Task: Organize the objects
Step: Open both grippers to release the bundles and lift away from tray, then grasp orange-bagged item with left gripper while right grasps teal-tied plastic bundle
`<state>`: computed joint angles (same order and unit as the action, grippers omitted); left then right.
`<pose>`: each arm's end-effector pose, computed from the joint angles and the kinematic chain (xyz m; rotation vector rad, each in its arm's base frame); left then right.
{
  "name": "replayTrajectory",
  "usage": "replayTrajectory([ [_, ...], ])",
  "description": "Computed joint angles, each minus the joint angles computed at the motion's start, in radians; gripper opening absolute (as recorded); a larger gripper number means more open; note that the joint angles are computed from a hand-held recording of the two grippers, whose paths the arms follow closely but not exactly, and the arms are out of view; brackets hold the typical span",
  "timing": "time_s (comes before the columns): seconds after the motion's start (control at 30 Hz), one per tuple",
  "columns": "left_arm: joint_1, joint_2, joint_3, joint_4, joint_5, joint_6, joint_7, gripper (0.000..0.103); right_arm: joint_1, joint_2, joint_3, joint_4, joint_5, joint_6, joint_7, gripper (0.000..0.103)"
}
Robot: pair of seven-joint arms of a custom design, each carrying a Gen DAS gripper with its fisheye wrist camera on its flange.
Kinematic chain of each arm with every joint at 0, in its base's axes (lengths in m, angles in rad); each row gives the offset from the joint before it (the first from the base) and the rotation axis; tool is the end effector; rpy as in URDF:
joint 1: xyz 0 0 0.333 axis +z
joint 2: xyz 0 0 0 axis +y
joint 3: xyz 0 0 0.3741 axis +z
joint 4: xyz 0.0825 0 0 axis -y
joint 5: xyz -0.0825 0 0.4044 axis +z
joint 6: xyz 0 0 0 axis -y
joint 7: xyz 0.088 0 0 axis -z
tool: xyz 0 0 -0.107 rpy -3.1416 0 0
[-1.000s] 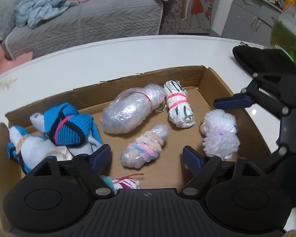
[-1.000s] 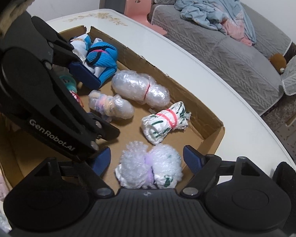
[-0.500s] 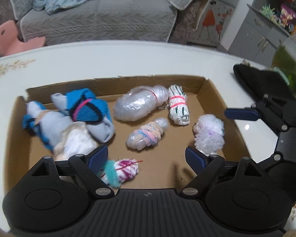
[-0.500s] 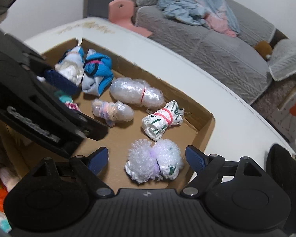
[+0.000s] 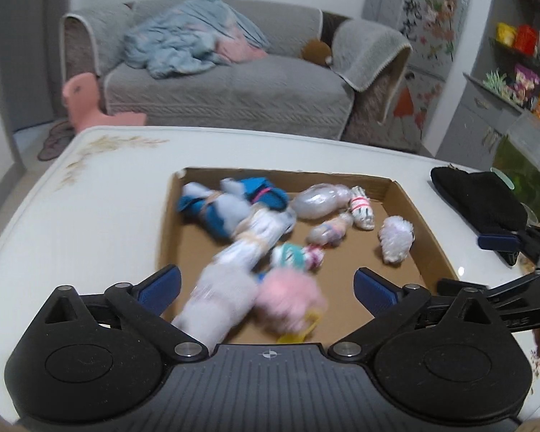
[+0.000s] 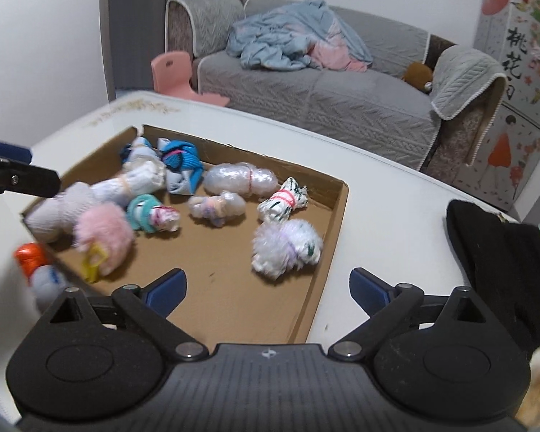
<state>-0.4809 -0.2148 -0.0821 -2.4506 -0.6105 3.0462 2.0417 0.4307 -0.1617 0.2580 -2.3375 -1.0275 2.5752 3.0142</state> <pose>0.4450 -0.2310 0.5109 -1.3892 2.2269 -1.0637 0.3893 0.3447 0.4789 -1.8032 1.7274 -0.8105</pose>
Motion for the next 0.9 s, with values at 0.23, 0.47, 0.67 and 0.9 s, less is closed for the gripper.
replayTrajectory([
  [0.23, -0.036, -0.111, 0.031, -0.215, 0.025, 0.148, -0.060, 0.102, 0.019, -0.080, 0.080, -0.082, -0.171, 0.006, 0.275, 0.100],
  [0.47, -0.197, -0.128, 0.178, -0.353, 0.078, 0.317, -0.137, 0.102, 0.108, -0.017, 0.143, -0.085, -0.461, -0.093, 0.463, 0.102],
  [0.67, -0.245, -0.084, 0.252, -0.406, 0.197, 0.456, -0.214, 0.102, 0.192, 0.074, 0.117, -0.050, -0.539, -0.213, 0.422, 0.101],
  [0.9, -0.157, -0.010, 0.196, -0.381, 0.286, 0.498, -0.255, 0.102, 0.236, 0.151, 0.041, -0.011, -0.535, -0.180, 0.349, 0.083],
])
